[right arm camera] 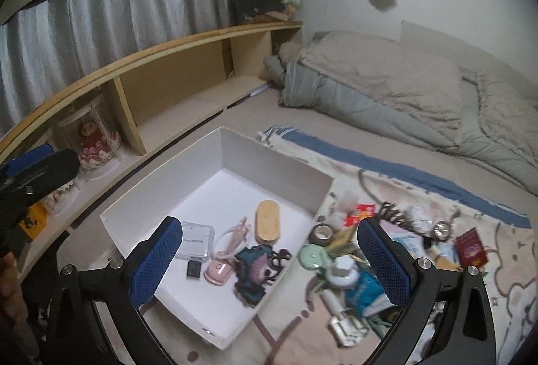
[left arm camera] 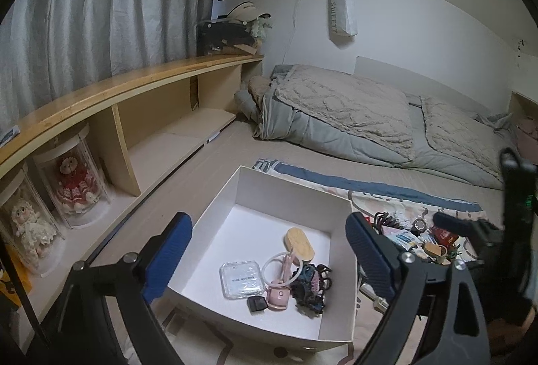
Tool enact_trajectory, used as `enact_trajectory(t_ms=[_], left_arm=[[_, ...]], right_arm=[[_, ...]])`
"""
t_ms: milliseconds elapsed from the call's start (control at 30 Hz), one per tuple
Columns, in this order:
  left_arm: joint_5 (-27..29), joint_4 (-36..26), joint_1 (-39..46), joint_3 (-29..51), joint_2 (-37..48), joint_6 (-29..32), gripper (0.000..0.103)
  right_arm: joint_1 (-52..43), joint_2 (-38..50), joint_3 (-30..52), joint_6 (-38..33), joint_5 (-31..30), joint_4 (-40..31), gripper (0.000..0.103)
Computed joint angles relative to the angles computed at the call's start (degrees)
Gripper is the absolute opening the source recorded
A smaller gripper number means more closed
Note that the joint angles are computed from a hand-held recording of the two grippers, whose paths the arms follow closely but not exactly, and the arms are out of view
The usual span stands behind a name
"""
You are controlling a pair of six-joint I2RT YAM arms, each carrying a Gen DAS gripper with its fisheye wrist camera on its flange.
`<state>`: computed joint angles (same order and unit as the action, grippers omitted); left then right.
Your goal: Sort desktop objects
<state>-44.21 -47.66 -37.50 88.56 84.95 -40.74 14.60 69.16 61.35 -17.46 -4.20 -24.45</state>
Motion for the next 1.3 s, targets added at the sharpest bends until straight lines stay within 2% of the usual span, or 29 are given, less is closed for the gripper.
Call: enact_trajectory(t_ms=[267, 467, 667, 967, 1300], left_arm=[[-2.71, -2.09, -4.19, 4.63, 3.00, -0.04, 0.097], [-2.64, -3.39, -6.99, 7.52, 4.53, 0.73, 0.099], [-6.33, -4.17, -10.36, 9.86, 5.30, 1.60, 0.101], [-7.29, -5.93, -12.74, 13.32, 8.02, 2.02, 0.103], [-5.66, -6.19, -13.84, 17.05, 11.27, 2.98, 0.103]], right_arm=[[-8.70, -9.51, -0.44, -2.46, -6.25, -6.22, 0.103], [-17.63, -14.71, 0.13, -4.83, -12.22, -9.79, 0.103], [-27.88, -18.18, 1.12, -8.40, -19.60, -13.26, 0.103], [-43.19, -21.05, -0.10, -14.11, -30.89, -15.55, 0.103], [-54.59, -19.17, 1.07, -17.35, -38.24, -17.97, 0.103]])
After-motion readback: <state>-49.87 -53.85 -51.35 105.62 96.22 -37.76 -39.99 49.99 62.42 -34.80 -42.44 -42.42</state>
